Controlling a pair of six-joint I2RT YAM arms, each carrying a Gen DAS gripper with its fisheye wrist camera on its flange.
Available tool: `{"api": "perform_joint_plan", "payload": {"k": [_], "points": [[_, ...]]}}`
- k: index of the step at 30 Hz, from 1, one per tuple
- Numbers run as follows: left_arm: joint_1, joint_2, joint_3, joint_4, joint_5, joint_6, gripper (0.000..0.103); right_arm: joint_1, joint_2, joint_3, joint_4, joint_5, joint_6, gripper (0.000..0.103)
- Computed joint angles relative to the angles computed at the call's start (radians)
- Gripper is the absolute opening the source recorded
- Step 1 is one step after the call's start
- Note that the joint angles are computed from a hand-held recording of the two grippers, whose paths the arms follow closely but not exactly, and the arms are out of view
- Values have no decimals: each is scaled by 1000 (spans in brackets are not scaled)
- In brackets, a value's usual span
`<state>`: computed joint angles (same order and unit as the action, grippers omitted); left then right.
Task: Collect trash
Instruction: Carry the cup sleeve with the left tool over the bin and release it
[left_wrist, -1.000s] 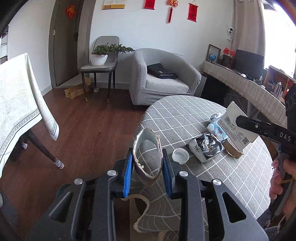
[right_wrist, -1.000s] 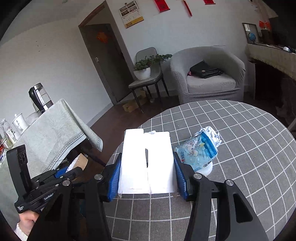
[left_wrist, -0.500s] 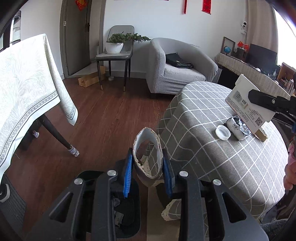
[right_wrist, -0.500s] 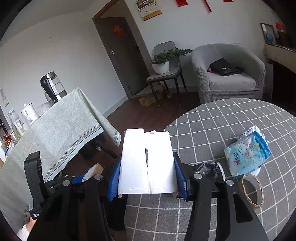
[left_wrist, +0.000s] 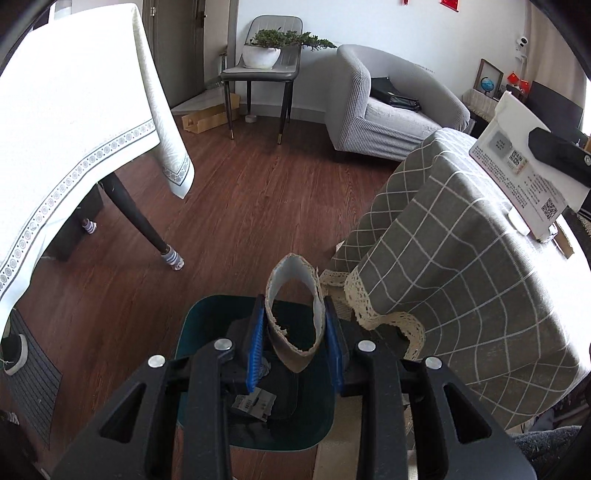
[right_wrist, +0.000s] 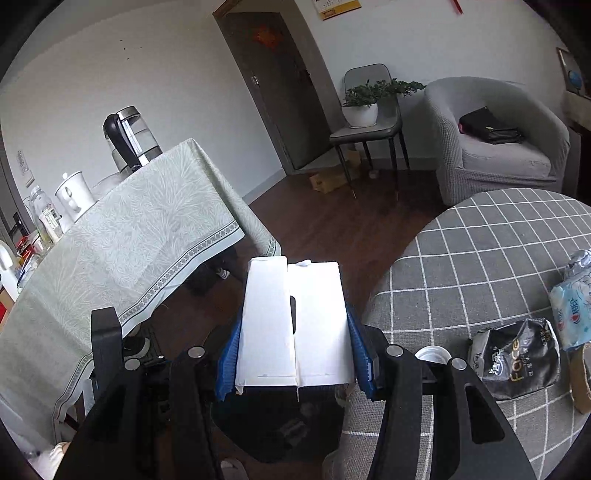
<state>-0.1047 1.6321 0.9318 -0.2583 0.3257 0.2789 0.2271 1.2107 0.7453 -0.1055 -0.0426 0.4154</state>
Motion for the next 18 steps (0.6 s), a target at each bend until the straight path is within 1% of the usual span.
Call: {"api": "perform_joint_plan", "payload": {"k": [7,18], "points": [[49,86,3,-7,-20,68,31,80,117,52,38,24,15,52],[81,186,34,-49,-49,134,32,156,266,136,64,33,29,52]]}}
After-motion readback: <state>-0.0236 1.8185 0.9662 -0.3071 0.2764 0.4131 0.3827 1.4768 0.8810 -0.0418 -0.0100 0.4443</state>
